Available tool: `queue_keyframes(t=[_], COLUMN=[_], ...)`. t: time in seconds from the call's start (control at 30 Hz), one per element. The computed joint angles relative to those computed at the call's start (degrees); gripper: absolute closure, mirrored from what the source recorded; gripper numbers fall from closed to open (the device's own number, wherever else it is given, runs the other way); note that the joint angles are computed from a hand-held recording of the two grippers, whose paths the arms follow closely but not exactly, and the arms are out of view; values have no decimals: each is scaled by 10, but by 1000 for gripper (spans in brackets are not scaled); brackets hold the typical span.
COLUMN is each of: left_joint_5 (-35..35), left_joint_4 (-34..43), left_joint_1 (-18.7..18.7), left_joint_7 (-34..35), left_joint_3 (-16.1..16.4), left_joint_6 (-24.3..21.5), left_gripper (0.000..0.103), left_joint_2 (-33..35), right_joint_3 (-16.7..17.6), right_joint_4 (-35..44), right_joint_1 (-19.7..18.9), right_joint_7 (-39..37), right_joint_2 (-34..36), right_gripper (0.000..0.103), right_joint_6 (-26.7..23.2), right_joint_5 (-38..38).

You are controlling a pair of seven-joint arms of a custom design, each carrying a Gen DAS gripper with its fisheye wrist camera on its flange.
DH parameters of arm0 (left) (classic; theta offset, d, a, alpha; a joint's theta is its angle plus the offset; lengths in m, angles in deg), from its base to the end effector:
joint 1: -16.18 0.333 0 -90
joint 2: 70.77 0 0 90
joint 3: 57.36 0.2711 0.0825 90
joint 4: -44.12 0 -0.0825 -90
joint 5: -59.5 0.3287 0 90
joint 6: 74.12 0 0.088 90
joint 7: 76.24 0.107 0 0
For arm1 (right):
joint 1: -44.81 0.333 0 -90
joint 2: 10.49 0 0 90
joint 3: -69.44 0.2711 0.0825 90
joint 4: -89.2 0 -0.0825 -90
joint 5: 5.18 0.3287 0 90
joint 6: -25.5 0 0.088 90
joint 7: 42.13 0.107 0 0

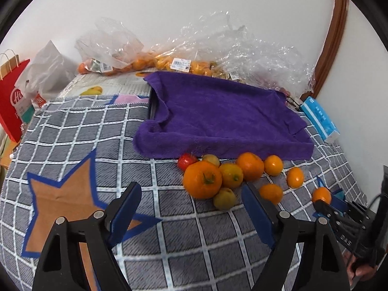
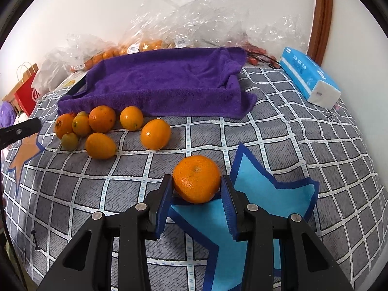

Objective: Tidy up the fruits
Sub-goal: 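Lift the orange with the right gripper toward the purple towel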

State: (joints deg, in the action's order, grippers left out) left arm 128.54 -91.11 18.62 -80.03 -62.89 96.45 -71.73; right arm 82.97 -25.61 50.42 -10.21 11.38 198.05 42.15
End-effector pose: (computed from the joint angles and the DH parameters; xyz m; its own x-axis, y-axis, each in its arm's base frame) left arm 0.4699 -0.0902 0.3689 0.3571 -0.9164 0.1807 -0.6480 -0.3824 -0.6587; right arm 0.5676 0.1307 0.3209 0.5022 -0.8639 -0.0388 -0.6740 -0.3629 -0.6435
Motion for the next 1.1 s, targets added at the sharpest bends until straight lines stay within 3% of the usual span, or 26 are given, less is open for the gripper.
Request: queue_keyframes(t=[0.27, 0.43, 0.57, 0.67, 0.8, 0.97, 1.1], left_joint_5=[-12, -25, -50, -87, -148, -147, -200], left_joint_4=[32, 46, 44, 33, 13, 21, 6], left_joint_1=[-1, -11, -15, -22, -22, -55, -36], left_joint_7=[6, 19, 41, 76, 125, 121, 173], left_joint_3=[22, 38, 51, 58, 58, 88, 64], left_joint_6=[43, 73, 111, 118, 130, 124, 127], left_gripper=[32, 38, 53, 61, 62, 61, 61], left_joint_2=[52, 78, 90, 87, 80, 85, 77], right_joint_3=[8, 35, 40, 24, 24, 20, 34], right_joint_4=[16, 28, 30, 26, 30, 29, 16], right_joint_1=[-5, -23, -24, -9, -12, -13, -25], right_joint_7=[-16, -50, -64, -47, -32, -13, -34], right_joint_2=[12, 26, 30, 28, 33, 32, 16], right_gripper=[63, 63, 63, 61, 58, 63, 63], right_joint_6=[0, 18, 30, 30, 22, 13, 15], right_joint_5=[10, 40, 48, 25, 11, -2, 15])
